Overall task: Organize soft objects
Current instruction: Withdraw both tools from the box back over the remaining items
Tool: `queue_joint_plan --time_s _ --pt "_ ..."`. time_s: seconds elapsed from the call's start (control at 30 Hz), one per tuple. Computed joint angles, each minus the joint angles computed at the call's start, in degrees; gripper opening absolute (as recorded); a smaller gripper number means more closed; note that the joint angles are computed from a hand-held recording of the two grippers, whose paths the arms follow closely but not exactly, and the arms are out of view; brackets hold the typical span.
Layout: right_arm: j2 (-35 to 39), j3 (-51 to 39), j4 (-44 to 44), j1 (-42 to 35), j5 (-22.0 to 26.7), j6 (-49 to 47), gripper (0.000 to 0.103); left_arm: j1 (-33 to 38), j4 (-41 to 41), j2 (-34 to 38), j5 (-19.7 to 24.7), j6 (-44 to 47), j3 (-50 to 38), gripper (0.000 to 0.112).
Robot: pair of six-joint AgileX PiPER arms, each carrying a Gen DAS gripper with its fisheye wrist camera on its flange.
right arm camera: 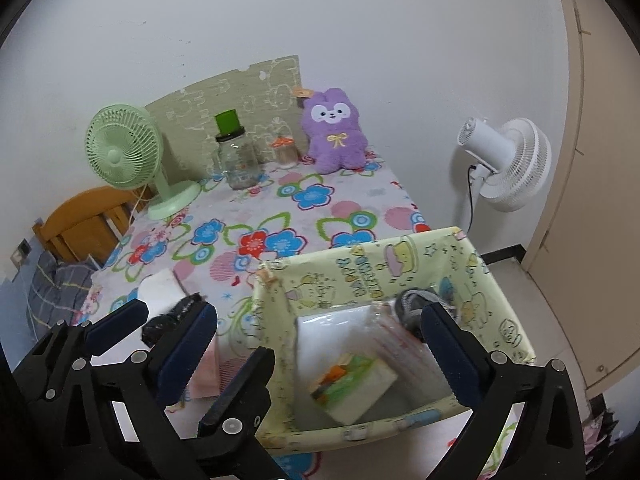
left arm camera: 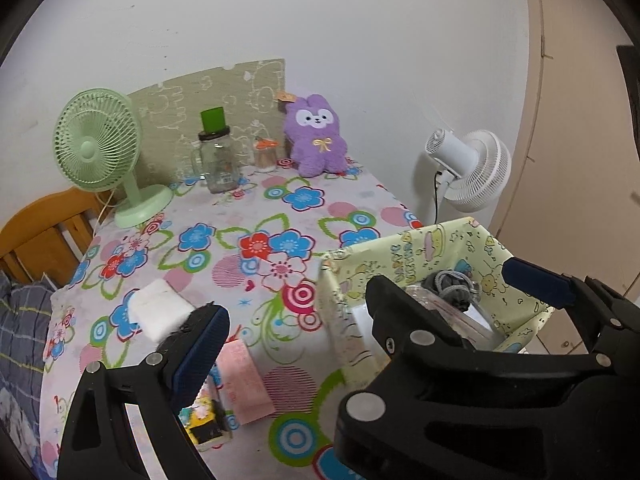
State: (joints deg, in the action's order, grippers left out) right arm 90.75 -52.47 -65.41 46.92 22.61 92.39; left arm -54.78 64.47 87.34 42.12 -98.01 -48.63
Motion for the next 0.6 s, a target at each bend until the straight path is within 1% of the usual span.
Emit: queue_joint_plan --time_s 0.13,0.4,0.5,0.6 --pt "0.90 -0.99 -4.35 3.19 3.09 6.26 0.103 1.47 0.10 -3.02 -1.82 -0.70 2.91 0.093" --pt "3.32 -3.88 -5.88 8.04 7.21 9.84 0.103 2.30 1.34 -7.32 -1.34 -2.08 7.17 0.092" --pt "4.29 -5.59 -4.68 9.23 8.43 8.19 0.103 2.71 2.02 -9.21 -1.29 -3.01 8.91 0.092" --pt "4.93 -6.54 -4.39 9.88 7.77 7.17 0.103 2.74 2.74 -10.97 -0.33 -3.69 10.58 0.093"
